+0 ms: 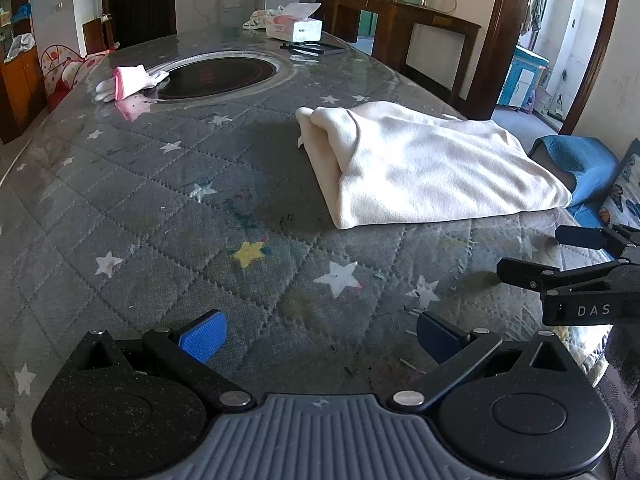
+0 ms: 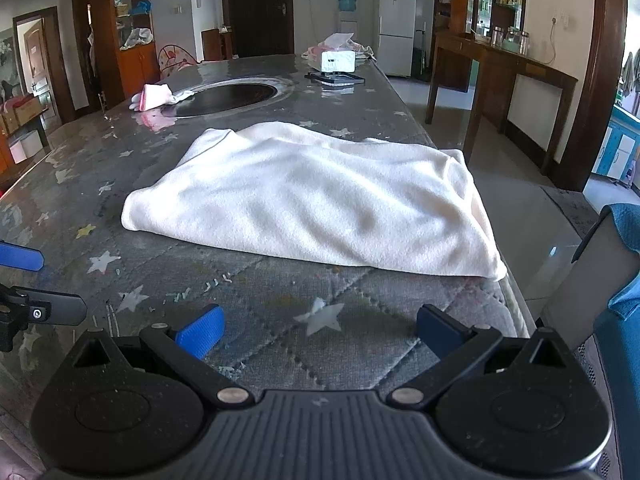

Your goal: Fold clothes

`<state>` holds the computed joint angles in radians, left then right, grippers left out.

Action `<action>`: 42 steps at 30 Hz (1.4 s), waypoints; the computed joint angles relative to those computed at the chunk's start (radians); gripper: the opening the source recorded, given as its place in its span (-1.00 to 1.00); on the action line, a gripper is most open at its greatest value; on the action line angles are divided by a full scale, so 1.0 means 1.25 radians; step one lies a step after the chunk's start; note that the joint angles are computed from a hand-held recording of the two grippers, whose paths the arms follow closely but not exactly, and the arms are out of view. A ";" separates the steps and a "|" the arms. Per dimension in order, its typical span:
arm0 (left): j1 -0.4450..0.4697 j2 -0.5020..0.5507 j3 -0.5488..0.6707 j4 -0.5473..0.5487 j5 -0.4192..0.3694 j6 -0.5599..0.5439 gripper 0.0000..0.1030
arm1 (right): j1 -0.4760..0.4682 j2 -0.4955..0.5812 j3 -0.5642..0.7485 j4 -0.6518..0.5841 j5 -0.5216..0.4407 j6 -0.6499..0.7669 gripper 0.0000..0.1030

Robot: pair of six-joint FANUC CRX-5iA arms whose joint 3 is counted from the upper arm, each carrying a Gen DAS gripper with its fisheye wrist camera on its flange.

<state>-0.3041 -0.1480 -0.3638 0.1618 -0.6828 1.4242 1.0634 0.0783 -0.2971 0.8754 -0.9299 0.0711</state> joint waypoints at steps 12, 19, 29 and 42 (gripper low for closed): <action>-0.034 0.012 0.035 -0.096 -0.019 0.072 1.00 | 0.001 -0.004 -0.016 0.025 0.007 -0.021 1.00; -0.047 0.018 0.049 -0.130 -0.027 0.101 1.00 | 0.000 -0.003 -0.017 0.029 0.008 -0.025 1.00; -0.058 0.021 0.058 -0.159 -0.030 0.138 1.00 | 0.000 -0.003 -0.018 0.031 0.009 -0.027 1.00; -0.059 0.021 0.056 -0.161 -0.026 0.140 1.00 | 0.001 -0.003 -0.020 0.033 0.009 -0.029 1.00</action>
